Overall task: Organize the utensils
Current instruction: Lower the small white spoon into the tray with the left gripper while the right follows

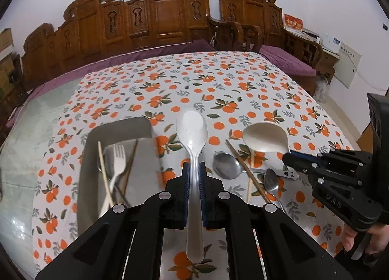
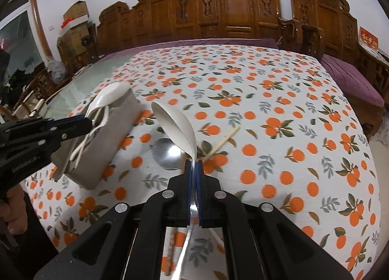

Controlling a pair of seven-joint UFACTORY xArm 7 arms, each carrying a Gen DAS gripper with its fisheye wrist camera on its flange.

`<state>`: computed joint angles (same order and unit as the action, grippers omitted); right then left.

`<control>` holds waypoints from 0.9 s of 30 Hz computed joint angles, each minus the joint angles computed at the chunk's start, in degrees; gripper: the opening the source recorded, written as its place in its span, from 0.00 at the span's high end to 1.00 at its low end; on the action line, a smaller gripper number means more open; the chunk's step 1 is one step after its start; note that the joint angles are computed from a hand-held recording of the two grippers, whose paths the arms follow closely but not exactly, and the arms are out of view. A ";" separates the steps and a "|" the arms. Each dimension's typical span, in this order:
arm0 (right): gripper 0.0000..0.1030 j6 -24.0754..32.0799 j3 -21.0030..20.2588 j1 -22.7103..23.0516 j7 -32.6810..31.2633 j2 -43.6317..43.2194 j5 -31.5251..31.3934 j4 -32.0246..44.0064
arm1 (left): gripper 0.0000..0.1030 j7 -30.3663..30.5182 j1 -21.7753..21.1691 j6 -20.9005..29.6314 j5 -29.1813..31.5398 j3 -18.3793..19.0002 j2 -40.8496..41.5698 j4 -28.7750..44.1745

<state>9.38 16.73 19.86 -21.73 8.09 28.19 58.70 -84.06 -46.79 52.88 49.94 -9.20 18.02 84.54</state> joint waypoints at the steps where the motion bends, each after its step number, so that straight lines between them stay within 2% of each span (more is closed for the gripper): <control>1: 0.96 0.82 0.63 -0.40 -0.91 0.06 1.39 0.37 | 0.94 -0.09 0.14 -0.21 0.02 0.05 -0.53 -0.63; 4: 0.96 0.73 0.03 0.91 0.58 -0.05 -0.59 0.27 | 0.94 -0.29 1.03 -0.85 0.13 -0.09 -2.40 -2.83; 15: 0.96 0.93 1.20 2.31 -0.98 -0.62 1.07 0.34 | 0.94 -1.47 6.50 -2.69 -0.21 -2.04 -9.03 -12.67; 27: 0.96 0.76 1.34 4.15 1.53 0.27 -1.41 0.47 | 0.94 -5.16 12.37 -10.54 -2.68 -2.68 -11.21 -20.81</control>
